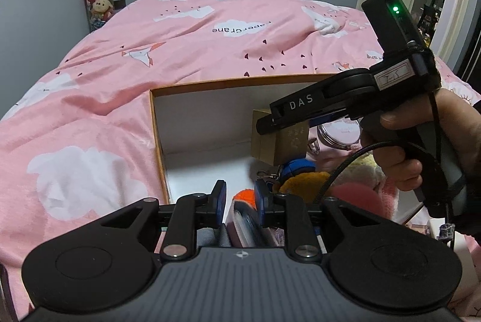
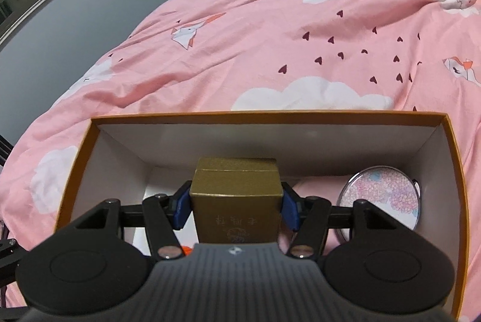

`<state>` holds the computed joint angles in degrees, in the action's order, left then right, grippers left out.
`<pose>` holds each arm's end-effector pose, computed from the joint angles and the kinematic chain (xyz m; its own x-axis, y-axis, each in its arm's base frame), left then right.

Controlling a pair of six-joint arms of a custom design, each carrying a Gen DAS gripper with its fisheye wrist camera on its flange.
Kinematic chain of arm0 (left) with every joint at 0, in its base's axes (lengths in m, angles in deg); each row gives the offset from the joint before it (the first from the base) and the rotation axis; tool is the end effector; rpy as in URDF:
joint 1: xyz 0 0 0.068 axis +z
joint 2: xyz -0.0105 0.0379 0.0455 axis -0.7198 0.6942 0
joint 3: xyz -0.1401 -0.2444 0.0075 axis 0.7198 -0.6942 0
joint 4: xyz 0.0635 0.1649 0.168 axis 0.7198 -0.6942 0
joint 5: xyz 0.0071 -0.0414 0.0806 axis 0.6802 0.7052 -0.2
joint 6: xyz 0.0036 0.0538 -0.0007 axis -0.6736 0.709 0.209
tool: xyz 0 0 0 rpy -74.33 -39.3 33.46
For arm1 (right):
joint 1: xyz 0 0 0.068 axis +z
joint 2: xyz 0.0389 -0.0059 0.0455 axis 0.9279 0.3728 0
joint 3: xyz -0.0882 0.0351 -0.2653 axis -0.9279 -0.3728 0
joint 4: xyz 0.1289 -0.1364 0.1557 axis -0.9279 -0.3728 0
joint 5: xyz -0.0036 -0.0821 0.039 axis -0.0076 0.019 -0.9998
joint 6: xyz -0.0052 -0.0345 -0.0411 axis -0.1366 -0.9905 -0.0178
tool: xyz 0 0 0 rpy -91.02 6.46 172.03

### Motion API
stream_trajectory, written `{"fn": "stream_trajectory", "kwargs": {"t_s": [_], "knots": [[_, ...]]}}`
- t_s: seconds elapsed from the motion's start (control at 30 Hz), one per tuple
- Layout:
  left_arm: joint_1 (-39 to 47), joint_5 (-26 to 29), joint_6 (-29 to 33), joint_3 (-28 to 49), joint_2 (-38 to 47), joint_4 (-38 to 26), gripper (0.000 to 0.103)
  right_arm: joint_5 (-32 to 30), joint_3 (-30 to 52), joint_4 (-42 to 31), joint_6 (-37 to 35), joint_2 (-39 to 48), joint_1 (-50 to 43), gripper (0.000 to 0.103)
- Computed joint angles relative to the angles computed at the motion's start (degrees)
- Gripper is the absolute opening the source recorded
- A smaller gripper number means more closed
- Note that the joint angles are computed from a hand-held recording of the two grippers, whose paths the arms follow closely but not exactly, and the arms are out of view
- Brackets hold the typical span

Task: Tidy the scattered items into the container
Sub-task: 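Open the left gripper to drop the lotion tube while the right lowers the gold box into the box, then withdraw both grippers from the box toward the items beside it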

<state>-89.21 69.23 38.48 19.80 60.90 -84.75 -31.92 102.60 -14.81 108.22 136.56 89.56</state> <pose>0.1499 -0.1335 0.2951 -0.6645 0.3024 -0.6834 0.4600 0.8862 -0.0552 0.1740 0.0697 0.2989 -0.8100 0.1400 -0.5695 -0.0470 0.9525 0.3009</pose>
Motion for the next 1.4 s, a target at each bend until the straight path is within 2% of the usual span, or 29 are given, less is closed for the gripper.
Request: {"fn": "stream_trajectory", "kwargs": {"t_s": [0.17,0.3,0.37,0.43,0.5,0.67,0.77,0.97,1.17,1.3,1.4], "knots": [[0.17,0.22,-0.53,-0.02,0.10,-0.29,0.024,-0.15,-0.72,0.68,-0.33,-0.05,0.37,0.067],[0.39,0.41,-0.57,0.11,0.15,-0.37,0.024,1.67,-0.68,0.36,-0.61,-0.81,1.96,0.066],[0.47,0.54,-0.66,0.14,0.19,-0.42,0.024,2.38,-0.72,0.35,-1.12,-1.40,2.85,0.060],[0.44,0.54,-0.74,0.22,0.44,-0.55,0.024,1.92,-0.94,0.79,-2.03,-1.58,3.37,0.048],[-0.02,-0.02,-0.97,0.37,0.72,-0.82,0.024,0.93,-1.00,1.00,-2.71,-0.82,3.45,0.042],[-1.18,-0.81,-1.47,0.33,0.85,-0.89,0.024,4.56,-0.90,-0.19,-2.92,0.86,5.00,0.041],[-1.30,-0.75,-1.59,0.27,0.74,-0.86,0.024,3.38,-0.89,-0.71,-2.37,-0.63,4.61,0.040],[-2.29,-1.50,-2.32,0.27,-0.22,-1.06,0.024,8.46,0.10,-4.58,-1.16,-5.76,9.96,0.040],[-4.27,-1.95,-3.24,0.83,-1.40,-1.74,0.025,12.72,1.69,-10.18,4.89,-12.78,17.35,0.041],[-6.46,-3.12,-4.31,1.50,-2.29,-2.55,0.025,19.56,3.64,-14.96,10.94,-16.96,25.66,0.042],[-8.39,-3.95,-5.29,2.05,-3.08,-3.23,0.025,28.01,5.99,-20.46,18.06,-19.23,36.51,0.047]]}}
